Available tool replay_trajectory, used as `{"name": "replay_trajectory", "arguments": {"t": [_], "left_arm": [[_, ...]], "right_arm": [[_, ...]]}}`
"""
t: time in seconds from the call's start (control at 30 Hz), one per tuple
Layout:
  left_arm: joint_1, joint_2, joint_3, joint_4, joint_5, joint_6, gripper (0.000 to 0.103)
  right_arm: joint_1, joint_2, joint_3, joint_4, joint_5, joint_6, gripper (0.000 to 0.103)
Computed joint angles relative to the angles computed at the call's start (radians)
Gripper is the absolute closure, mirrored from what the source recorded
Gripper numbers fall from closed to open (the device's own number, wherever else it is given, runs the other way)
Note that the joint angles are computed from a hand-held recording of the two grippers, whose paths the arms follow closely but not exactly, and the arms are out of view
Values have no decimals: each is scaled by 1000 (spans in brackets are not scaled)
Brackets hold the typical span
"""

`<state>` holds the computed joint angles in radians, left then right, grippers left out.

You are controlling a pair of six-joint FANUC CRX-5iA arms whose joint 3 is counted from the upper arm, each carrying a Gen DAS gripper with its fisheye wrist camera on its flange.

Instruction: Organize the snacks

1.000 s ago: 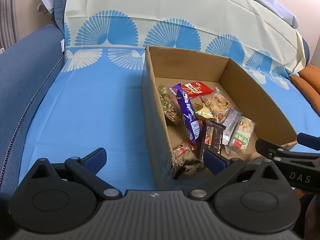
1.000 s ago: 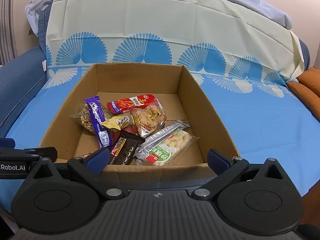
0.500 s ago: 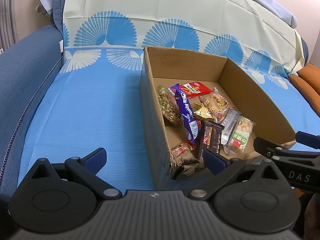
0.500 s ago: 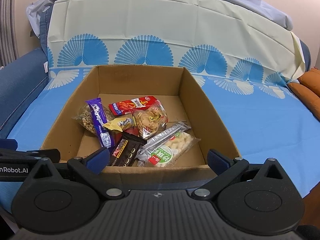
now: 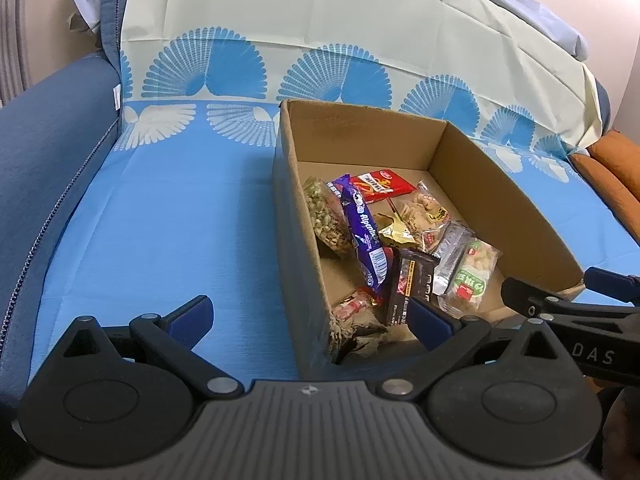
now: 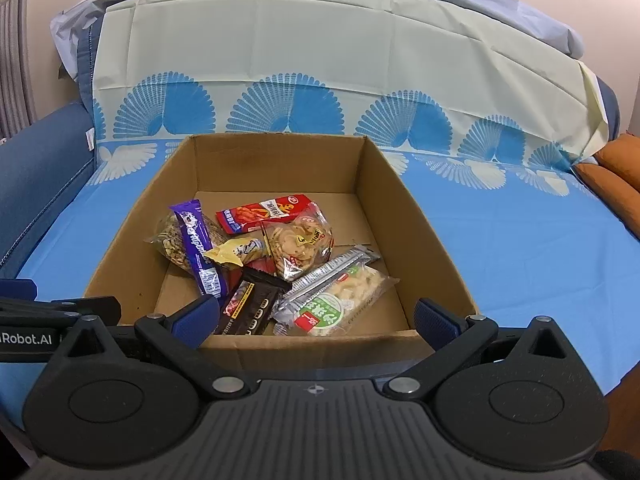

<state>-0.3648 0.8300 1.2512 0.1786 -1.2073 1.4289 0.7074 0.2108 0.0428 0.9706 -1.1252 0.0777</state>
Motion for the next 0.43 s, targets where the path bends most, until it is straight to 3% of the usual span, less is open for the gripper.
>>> {"name": "replay_trajectory", "arguments": {"t": [0.43], "left_arm": [[-2,-2,-22,21,23,-17,0]], "right_arm": [[-5,-15,-20,3,9,-18,1]]}}
